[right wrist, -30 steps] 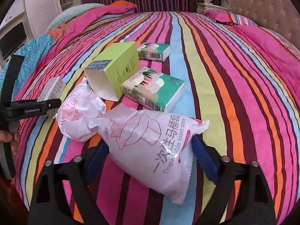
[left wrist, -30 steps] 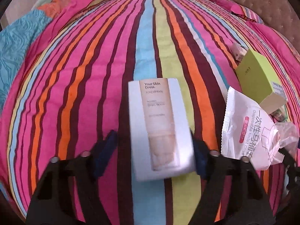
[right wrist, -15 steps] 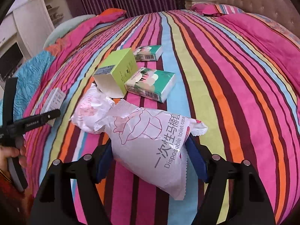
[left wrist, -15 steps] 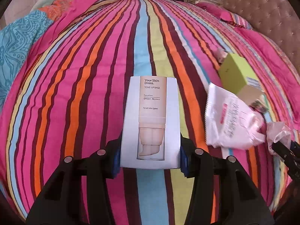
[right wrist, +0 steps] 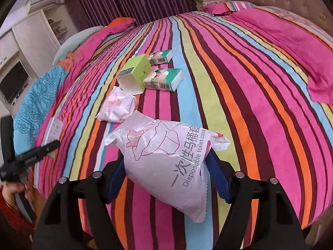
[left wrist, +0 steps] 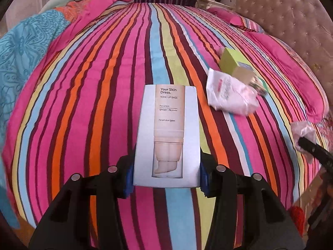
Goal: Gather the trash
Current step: 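Carry the white box and white wrapper down over the wastebasket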
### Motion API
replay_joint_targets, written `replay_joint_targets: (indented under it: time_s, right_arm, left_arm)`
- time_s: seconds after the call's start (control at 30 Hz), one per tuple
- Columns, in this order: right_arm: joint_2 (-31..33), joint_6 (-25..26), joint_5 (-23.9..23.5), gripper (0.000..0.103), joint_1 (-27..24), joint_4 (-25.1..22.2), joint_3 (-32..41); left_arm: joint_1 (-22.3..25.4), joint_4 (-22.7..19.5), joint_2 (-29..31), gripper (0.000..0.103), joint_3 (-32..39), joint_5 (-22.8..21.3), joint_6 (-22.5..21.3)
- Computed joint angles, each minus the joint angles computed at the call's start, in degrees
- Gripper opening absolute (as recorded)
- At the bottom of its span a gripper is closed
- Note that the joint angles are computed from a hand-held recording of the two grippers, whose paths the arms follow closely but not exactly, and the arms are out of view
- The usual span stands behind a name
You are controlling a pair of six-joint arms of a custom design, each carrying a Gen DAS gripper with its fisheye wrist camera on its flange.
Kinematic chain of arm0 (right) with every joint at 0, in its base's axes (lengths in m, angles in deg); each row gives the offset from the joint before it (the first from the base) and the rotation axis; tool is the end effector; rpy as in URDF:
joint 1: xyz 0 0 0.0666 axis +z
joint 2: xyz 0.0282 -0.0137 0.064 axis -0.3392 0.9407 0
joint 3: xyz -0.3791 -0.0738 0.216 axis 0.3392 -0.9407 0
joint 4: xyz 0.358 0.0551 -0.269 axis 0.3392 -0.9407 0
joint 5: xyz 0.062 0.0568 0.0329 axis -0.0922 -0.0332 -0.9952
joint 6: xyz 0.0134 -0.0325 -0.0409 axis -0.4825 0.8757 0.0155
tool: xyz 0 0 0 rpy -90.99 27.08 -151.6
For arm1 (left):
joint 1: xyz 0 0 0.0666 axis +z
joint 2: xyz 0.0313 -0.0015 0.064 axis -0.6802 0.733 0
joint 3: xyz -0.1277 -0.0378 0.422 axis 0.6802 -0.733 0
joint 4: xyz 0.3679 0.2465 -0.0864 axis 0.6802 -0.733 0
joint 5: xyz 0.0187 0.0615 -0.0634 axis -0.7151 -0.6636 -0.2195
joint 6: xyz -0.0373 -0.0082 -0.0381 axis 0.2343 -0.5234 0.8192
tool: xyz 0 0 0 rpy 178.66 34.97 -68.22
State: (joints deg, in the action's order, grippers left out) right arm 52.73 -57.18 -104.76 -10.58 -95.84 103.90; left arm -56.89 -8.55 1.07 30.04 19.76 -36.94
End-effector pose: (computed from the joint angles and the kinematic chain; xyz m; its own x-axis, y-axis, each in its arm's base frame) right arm 0.4547 0.0881 0.5913 -0.7581 -0.1264 -0.6398 -0.4041 0.8611 0.3087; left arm 0.3843 -0.0881 0.5998 -0.7688 -0.2891 -0.5705 -0.2881 0.9529 -0.0947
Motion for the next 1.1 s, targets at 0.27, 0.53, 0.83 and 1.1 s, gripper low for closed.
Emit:
replay_joint_targets:
  time_s: [0.27, 0.53, 0.83, 1.1]
  right_arm:
    - [-6.4, 0.9, -1.9, 0.069, 0.2, -0.9, -3.8]
    - [-13.5, 2.6, -3.8, 0.069, 1.9, -2.6, -9.2]
    - [-18.9, 3.4, -4.0, 0.069, 4.1, -6.3, -14.5]
    - [-22.7, 3.5, -2.8, 0.069, 6.4, -10.6, -18.9]
  left_arm:
    - [-7.0, -2.8, -7.4, 0.047, -5.2, -1.2, 4.9]
    - [-16.8, -6.0, -12.8, 0.047, -8.7, -4.0, 12.4]
    - [-29.1, -11.1, -15.9, 0.047, -12.6, -5.4, 21.9]
    - [-34.8, -11.8, -16.0, 0.047, -14.8, -3.8, 26.3]
